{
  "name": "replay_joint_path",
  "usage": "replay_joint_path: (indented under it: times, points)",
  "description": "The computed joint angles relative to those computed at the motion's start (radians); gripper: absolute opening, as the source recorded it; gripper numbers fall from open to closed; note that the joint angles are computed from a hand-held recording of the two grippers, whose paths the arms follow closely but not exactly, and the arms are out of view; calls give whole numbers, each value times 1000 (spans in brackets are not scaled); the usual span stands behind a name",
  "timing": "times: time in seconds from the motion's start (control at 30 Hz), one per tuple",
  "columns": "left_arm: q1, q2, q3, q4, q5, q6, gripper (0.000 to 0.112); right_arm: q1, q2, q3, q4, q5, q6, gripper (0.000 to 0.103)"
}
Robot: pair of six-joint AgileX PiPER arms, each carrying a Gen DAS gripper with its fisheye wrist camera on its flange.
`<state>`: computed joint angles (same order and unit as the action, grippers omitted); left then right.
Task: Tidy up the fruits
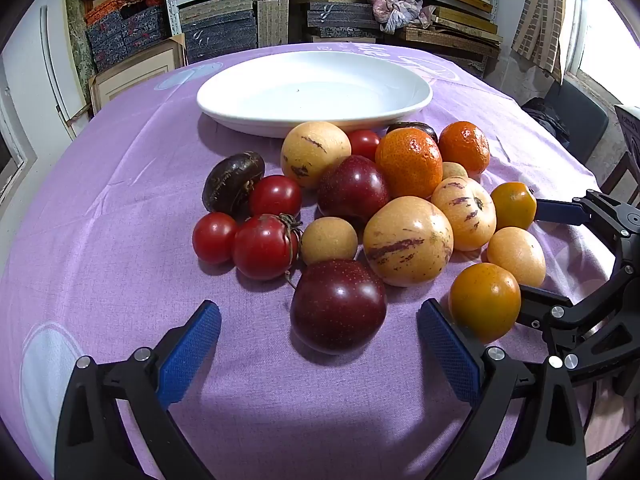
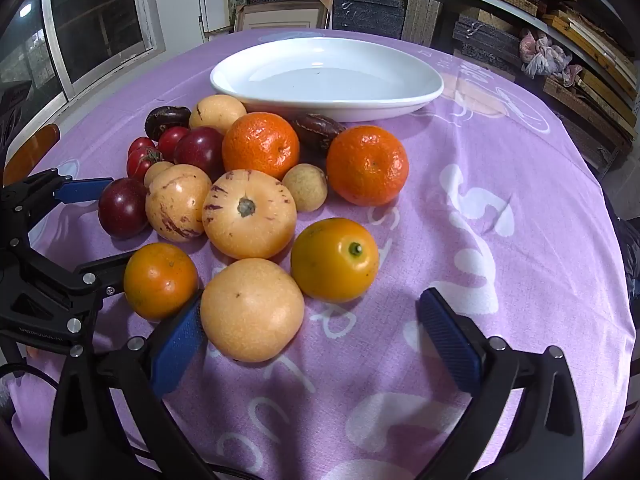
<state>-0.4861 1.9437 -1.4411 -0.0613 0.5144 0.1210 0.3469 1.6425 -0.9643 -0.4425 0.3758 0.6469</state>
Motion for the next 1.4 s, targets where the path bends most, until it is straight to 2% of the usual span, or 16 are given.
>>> replay_joint_path:
  times: [1.4]
  points:
    - [0,0,0,1,0,-1,100,5,1,3,-30,3,46,99]
